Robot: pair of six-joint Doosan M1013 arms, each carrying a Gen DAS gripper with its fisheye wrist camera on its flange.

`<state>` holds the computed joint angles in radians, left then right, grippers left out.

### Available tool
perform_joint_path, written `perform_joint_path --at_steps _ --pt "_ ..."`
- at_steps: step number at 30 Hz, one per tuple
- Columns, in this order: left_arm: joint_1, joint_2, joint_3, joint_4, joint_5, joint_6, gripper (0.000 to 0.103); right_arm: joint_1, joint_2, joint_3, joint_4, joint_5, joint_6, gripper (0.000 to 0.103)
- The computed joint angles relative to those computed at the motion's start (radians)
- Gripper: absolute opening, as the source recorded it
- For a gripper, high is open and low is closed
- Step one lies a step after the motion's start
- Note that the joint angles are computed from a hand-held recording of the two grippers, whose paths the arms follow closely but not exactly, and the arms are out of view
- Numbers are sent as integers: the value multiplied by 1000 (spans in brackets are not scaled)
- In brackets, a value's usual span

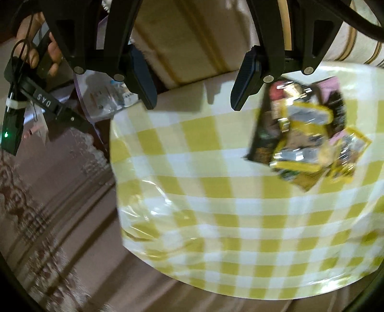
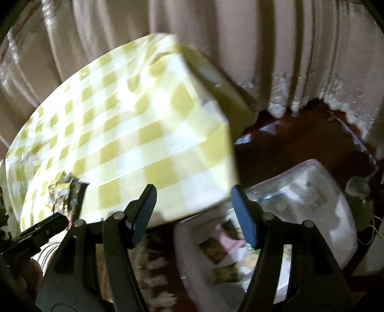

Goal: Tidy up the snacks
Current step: 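Move both grippers back over the remaining snacks, then grasp the pink-and-black chocolate bar with the left gripper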

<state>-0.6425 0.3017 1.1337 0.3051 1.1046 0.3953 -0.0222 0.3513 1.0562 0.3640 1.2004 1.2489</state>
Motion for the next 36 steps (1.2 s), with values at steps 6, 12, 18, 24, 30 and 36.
perform_joint_path --at_steps 6,12,18,24,30,36 --pt "7 -71 93 47 38 -112 65 48 -11 26 46 46 -41 68" --pt "29 -122 166 52 66 -185 64 92 -18 38 77 77 -68 69" --pt "51 -147 209 25 63 -209 64 136 -21 46 85 88 -82 70" --pt "81 -143 219 -23 71 -182 61 164 -18 46 78 91 -79 73" --pt "114 -115 206 -89 107 -116 51 191 -13 47 66 94 -84 75" --pt "120 -90 181 -72 145 -66 47 218 -5 48 56 105 -94 77"
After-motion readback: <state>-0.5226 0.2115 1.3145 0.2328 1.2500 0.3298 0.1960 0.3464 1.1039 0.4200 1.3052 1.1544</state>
